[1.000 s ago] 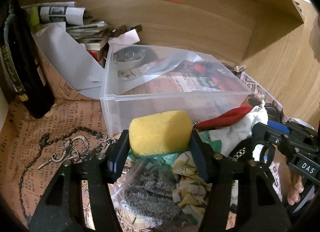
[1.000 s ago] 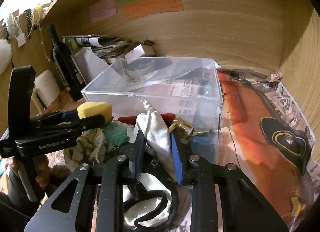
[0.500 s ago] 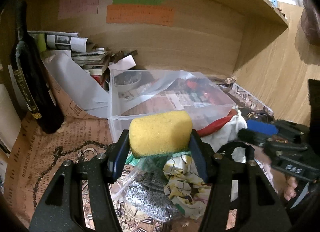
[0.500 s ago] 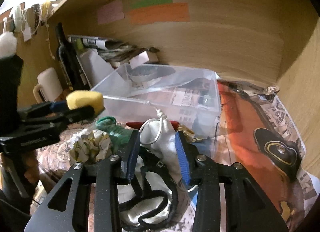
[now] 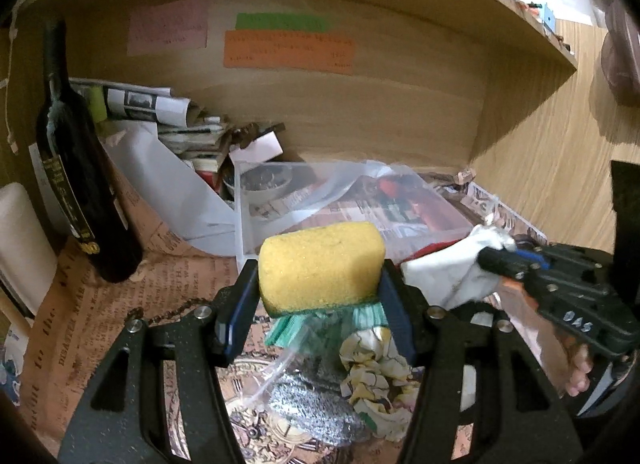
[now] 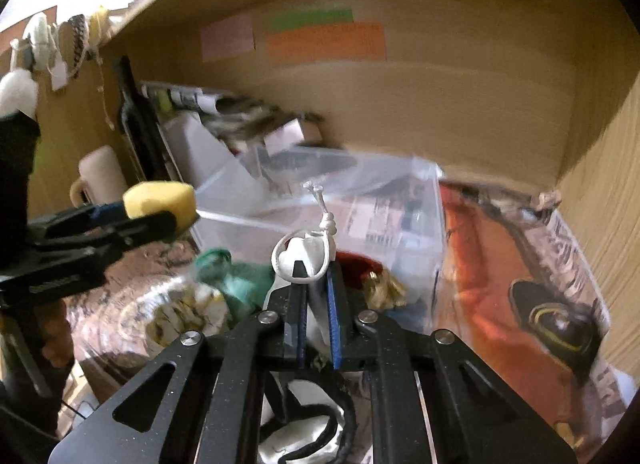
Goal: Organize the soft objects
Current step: 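Lift the sponge with the left tool while the right tool lifts the pouch toward the clear box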
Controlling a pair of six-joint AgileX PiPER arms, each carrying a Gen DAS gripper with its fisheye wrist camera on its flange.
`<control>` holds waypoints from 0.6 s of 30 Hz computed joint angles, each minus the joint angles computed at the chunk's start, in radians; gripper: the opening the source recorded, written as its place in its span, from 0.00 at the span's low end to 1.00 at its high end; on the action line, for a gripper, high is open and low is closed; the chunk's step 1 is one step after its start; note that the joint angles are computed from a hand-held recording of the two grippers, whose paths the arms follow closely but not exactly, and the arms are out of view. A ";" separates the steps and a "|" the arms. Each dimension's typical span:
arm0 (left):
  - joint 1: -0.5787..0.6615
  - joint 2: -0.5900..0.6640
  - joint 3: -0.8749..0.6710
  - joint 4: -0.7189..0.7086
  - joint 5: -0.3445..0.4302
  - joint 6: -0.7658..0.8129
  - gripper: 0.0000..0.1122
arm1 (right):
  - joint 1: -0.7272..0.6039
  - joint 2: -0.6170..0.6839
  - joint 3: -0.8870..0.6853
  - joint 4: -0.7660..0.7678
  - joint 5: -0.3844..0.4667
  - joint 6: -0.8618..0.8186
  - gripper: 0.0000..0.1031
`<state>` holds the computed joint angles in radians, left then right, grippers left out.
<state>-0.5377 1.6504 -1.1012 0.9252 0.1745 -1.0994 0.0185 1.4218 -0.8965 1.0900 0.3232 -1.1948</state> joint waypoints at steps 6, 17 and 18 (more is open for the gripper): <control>-0.005 -0.016 -0.035 0.063 0.021 -0.044 0.52 | -0.018 -0.074 -0.011 0.094 0.030 -0.083 0.08; 0.020 0.066 -0.246 -0.213 0.077 0.283 0.52 | 0.004 -0.016 -0.170 0.193 -0.056 -0.146 0.08; 0.025 0.078 -0.266 -0.252 0.085 0.324 0.52 | 0.004 0.005 -0.194 0.193 -0.058 -0.139 0.08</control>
<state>-0.5131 1.7287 -1.3675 0.6730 0.2592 -0.7752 0.0222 1.4264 -1.0910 1.2834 0.2656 -1.3342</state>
